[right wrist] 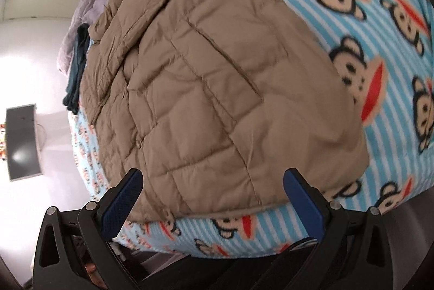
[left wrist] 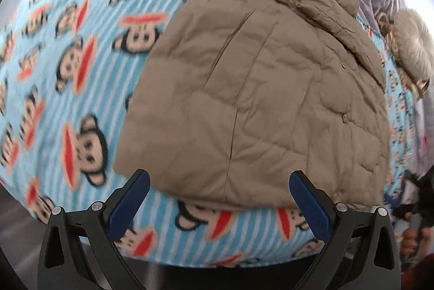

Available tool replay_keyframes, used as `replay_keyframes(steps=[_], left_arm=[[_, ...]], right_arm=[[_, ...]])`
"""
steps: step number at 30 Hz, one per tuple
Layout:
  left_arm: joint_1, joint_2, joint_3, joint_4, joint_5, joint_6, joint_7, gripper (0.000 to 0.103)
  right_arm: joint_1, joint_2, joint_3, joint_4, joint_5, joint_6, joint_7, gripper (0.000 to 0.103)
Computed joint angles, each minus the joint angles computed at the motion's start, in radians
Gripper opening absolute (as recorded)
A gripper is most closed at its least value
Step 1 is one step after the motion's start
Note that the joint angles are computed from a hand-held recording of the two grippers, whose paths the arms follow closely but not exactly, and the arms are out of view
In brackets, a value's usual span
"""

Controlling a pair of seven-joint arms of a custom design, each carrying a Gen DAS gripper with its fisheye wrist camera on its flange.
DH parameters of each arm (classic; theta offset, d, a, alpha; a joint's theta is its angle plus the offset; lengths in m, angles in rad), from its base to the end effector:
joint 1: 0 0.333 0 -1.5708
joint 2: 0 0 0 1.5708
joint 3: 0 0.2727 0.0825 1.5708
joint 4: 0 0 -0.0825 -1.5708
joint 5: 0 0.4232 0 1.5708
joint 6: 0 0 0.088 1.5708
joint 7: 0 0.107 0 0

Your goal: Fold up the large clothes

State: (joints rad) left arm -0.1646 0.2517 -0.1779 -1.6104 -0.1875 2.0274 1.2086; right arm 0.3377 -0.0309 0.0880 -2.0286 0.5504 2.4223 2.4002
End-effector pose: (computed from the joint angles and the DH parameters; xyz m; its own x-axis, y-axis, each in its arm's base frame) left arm 0.6410 -0.2306 0.4469 0.0849 -0.9610 0.2631 -0.9920 -0.1064 -0.0683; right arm 0.5618 0.2575 0.4472 -0.5960 -0.5852 -0.5499 -0.7561 0.6396 0.1388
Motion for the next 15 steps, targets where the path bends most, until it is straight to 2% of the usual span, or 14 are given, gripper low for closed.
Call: replay_keyframes(steps=[5,9,15], left_arm=[[0.037,-0.063,0.001,-0.128,-0.136,0.035,-0.010,0.103],[0.054,-0.070,-0.002,-0.182,-0.238,0.066,-0.009,0.103],[0.056,-0.007,-0.014,-0.167,-0.334,0.143,-0.022,0.103]], right_arm=[[0.018,-0.095,-0.007,-0.144,0.128,0.053,-0.014,0.103],[0.051,-0.174,-0.022,-0.273,0.221,0.142,0.030,0.103],[0.119,-0.176,-0.051,-0.352,0.379,0.292,0.000,0.103]])
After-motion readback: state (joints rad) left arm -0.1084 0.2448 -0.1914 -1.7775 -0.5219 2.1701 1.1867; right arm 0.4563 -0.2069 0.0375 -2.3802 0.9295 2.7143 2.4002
